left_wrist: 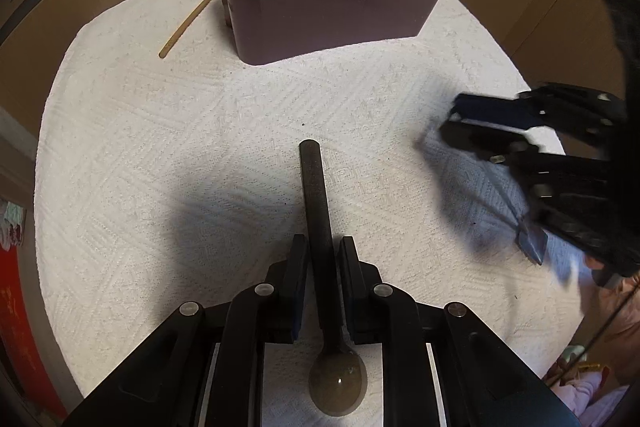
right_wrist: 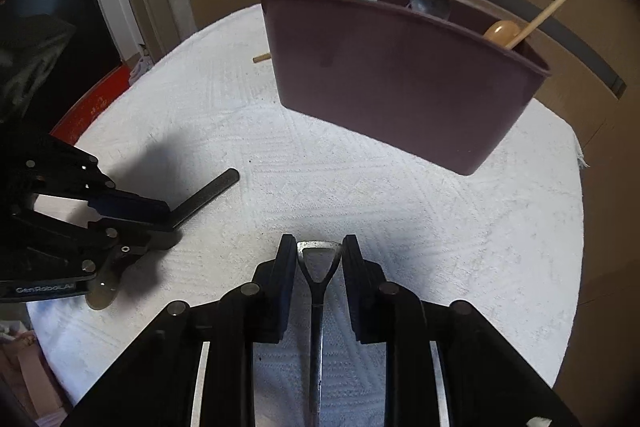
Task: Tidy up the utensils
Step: 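Lift both held utensils and carry them over the maroon caddy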
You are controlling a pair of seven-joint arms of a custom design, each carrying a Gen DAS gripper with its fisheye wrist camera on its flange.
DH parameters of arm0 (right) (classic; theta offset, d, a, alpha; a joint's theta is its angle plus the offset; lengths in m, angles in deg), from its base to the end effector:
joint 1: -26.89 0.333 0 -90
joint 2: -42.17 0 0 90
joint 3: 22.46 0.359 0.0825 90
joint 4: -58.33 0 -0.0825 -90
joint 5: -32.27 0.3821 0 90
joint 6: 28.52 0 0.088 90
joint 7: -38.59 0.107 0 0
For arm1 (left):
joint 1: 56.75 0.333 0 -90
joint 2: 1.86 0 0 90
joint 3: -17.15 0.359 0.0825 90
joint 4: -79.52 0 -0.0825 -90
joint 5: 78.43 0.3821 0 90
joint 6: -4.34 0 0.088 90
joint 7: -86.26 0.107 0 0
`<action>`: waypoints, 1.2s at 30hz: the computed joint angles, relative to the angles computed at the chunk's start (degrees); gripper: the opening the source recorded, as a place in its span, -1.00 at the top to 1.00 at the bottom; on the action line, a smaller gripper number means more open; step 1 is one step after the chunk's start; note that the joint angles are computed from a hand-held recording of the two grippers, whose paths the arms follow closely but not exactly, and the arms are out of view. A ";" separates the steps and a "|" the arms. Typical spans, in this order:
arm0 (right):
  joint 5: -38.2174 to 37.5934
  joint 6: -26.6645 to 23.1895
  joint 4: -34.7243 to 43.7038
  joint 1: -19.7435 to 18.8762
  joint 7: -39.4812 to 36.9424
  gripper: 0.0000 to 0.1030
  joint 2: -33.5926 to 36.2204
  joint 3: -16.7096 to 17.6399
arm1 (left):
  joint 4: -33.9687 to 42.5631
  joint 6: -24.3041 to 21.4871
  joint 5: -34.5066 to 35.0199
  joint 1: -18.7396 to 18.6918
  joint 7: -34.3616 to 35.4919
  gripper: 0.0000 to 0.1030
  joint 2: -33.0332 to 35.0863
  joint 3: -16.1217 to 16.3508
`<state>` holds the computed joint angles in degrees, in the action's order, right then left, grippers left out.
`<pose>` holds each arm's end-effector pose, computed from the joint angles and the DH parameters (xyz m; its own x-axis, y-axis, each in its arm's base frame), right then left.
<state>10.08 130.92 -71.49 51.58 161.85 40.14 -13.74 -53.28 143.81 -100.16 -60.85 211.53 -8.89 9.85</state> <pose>0.4505 0.3183 0.4779 0.3243 -0.9459 -0.0029 -0.7859 -0.2677 -0.5574 0.4968 -0.1027 0.4595 -0.5404 -0.8329 0.1198 -0.8139 0.4813 -0.3254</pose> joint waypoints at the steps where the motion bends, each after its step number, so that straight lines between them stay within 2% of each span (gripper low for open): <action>1: -1.32 1.07 -0.94 -0.21 1.86 0.59 -1.34 0.02 | 0.48 -0.25 1.23 0.01 -1.08 0.65 0.32 -0.34; 5: -7.78 4.83 -4.16 -2.45 10.13 0.59 -6.35 1.31 | 0.68 2.08 4.03 -0.45 -3.90 0.73 0.96 -1.21; 8: -14.18 6.30 -6.21 -5.17 18.33 0.59 -10.00 3.34 | -2.76 7.46 -0.37 -1.39 -2.04 0.76 -1.24 -0.70; 10: -16.91 8.12 -7.42 -6.91 22.56 0.59 -11.65 4.61 | -6.54 12.36 -11.47 -3.57 4.57 0.76 -4.81 1.41; 13: -17.91 9.79 -9.55 -8.12 25.64 0.59 -14.60 5.41 | -10.55 17.15 -27.09 -7.37 13.69 0.76 -10.31 4.88; 16: -18.41 10.79 -11.10 -9.81 28.20 0.59 -17.02 6.84 | -13.14 23.38 -39.65 -11.21 23.01 0.76 -15.01 7.06; 17: -18.77 10.81 -11.36 -10.36 28.75 0.59 -17.68 7.41 | -13.39 24.29 -41.71 -11.90 24.85 0.76 -15.75 7.33; 21: -21.80 9.50 -11.06 -13.16 31.71 0.59 -18.96 10.63 | -11.97 24.01 -44.50 -12.21 28.15 0.76 -16.26 7.41; 25: -23.08 9.06 -10.86 -12.86 32.66 0.59 -19.55 10.83 | -11.30 22.26 -45.37 -11.32 27.90 0.76 -16.41 7.03; 32: -24.54 8.61 -10.12 -12.71 33.02 0.59 -20.08 10.78 | -10.81 23.50 -49.74 -11.09 31.36 0.76 -16.77 6.37; 36: -25.97 9.09 -9.39 -13.49 34.13 0.59 -19.96 10.98 | -9.24 24.38 -54.61 -11.59 35.02 0.76 -16.07 6.44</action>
<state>-15.89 140.01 -80.88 38.08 195.97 20.18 -2.76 -62.52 168.19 -154.77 -72.44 246.55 -24.96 16.29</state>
